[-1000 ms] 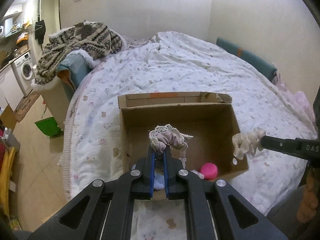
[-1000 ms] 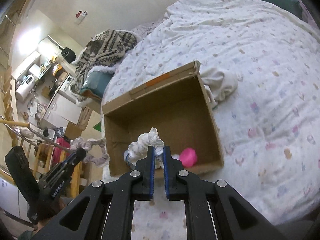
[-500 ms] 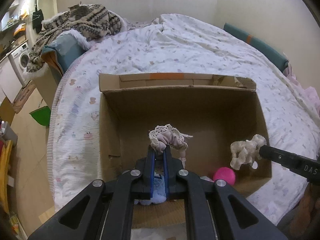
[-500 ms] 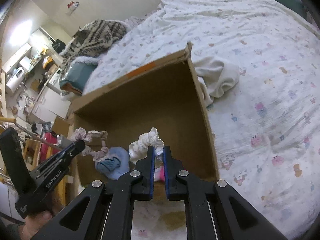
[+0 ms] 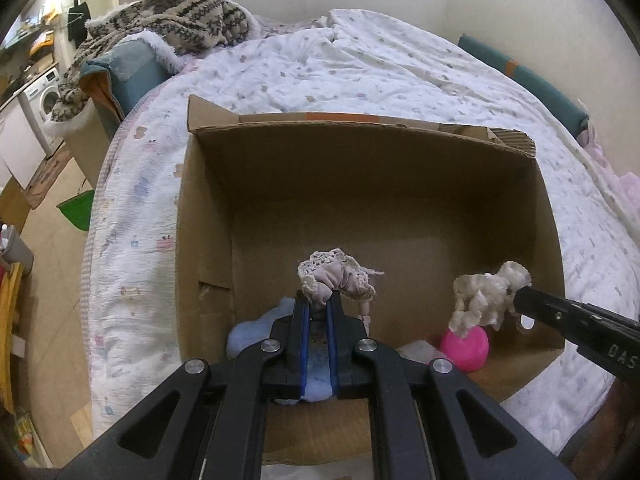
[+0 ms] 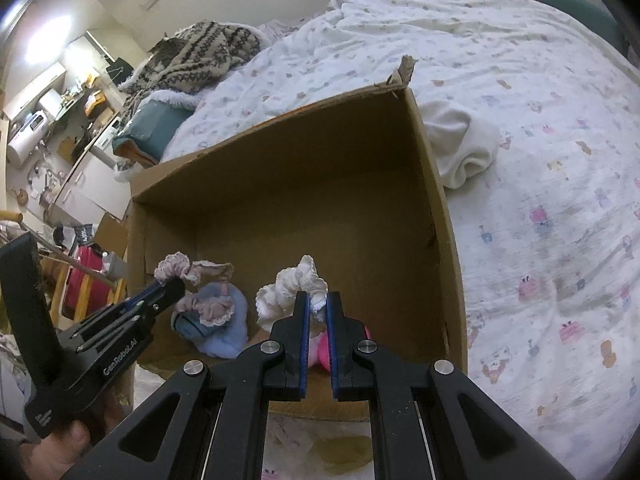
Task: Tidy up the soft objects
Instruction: 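Lower both scrunchies into the box and open both grippers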
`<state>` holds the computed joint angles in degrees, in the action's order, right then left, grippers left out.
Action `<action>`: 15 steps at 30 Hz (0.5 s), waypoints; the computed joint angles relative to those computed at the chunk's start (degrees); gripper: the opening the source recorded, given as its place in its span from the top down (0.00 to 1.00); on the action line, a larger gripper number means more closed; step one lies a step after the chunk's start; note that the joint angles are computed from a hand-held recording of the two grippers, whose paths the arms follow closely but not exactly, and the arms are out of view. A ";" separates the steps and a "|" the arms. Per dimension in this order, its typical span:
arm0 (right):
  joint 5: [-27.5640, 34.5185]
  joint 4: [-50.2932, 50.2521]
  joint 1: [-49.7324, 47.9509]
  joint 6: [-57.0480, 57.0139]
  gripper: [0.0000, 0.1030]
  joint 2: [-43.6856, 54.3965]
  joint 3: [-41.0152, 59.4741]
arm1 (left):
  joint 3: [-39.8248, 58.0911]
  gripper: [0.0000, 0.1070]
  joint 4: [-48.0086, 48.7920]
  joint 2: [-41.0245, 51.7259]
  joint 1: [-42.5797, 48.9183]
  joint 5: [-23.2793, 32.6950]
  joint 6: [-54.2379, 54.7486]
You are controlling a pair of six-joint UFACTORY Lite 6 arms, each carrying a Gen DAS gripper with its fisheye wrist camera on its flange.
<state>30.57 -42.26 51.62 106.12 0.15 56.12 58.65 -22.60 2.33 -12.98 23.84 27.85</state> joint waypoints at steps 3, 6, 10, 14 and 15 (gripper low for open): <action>-0.25 1.28 -0.58 -0.96 0.90 0.26 -0.22 | 1.07 0.93 -3.36 0.88 0.64 1.84 2.76; -0.88 2.52 -1.23 -1.50 0.90 0.46 -0.60 | 1.01 0.93 -1.71 0.92 0.11 1.49 1.31; -1.09 3.96 -1.84 -3.12 0.90 1.18 -0.36 | 0.41 0.93 -0.52 0.40 -0.52 0.71 0.64; -0.89 5.38 -1.73 -4.76 0.90 2.48 0.49 | 0.04 0.93 -1.30 0.19 -0.49 0.08 1.61; -0.73 5.73 -1.70 -5.28 0.90 3.26 1.27 | -0.03 0.92 -0.78 0.16 -0.60 -0.08 1.09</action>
<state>29.83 -36.53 49.92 100.84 3.41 57.39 58.62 -23.38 2.49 -13.58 23.76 28.95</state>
